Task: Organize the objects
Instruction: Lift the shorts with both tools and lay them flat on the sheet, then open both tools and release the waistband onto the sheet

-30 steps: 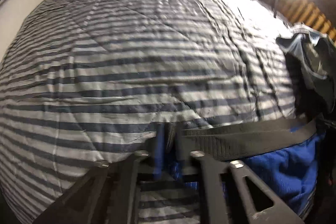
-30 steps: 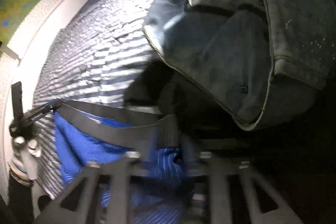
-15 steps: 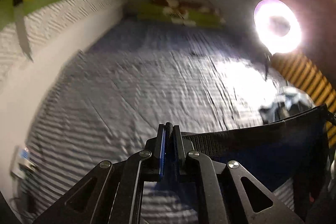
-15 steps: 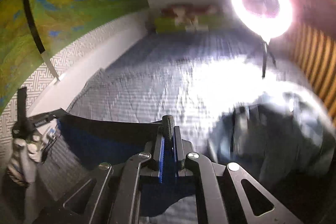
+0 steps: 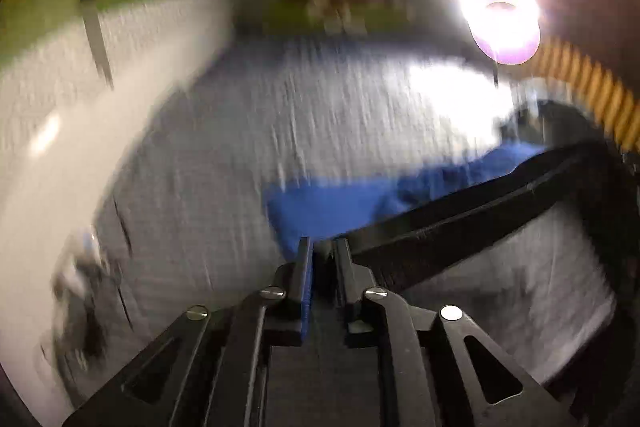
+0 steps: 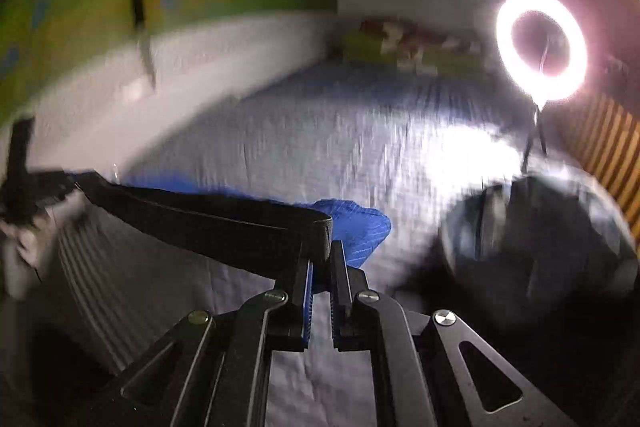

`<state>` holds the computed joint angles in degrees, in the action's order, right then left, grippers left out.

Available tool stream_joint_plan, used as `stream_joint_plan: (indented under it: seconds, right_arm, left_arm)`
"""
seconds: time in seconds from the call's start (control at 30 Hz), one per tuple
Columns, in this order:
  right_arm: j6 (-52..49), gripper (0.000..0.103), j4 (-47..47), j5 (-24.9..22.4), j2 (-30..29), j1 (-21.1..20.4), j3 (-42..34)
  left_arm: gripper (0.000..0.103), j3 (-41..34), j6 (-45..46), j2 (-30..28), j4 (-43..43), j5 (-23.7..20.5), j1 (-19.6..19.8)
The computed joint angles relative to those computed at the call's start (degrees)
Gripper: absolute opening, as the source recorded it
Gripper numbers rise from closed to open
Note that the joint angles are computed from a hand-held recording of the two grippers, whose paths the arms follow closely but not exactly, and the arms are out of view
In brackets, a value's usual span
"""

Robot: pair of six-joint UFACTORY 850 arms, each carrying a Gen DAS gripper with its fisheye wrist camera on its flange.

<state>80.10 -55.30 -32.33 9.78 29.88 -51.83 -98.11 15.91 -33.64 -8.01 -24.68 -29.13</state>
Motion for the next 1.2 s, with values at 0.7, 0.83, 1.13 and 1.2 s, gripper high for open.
stream_joint_plan:
  seconds: [0.7, 0.83, 1.13, 1.2]
  right_arm:
    - [2.9, 0.045, 12.6, 0.2, -2.3, 5.7, 7.2]
    - [2.2, 0.045, 15.7, -0.7, -3.8, 4.7, 7.0]
    - [6.4, 0.045, 19.2, 2.0, -1.3, 2.6, 9.1]
    - [4.8, 0.045, 20.4, -0.3, -2.7, 2.4, 7.7]
  left_arm:
    - [0.049, 14.7, -15.6, 2.6, 23.3, 1.2, -5.2]
    - [0.049, 14.5, -21.0, 1.7, 30.6, 0.9, -6.1]
    - [0.049, 12.8, -27.5, -0.3, 38.3, -0.5, -7.6]
    - [0.041, 11.8, -29.4, -1.0, 38.9, -1.1, -7.5]
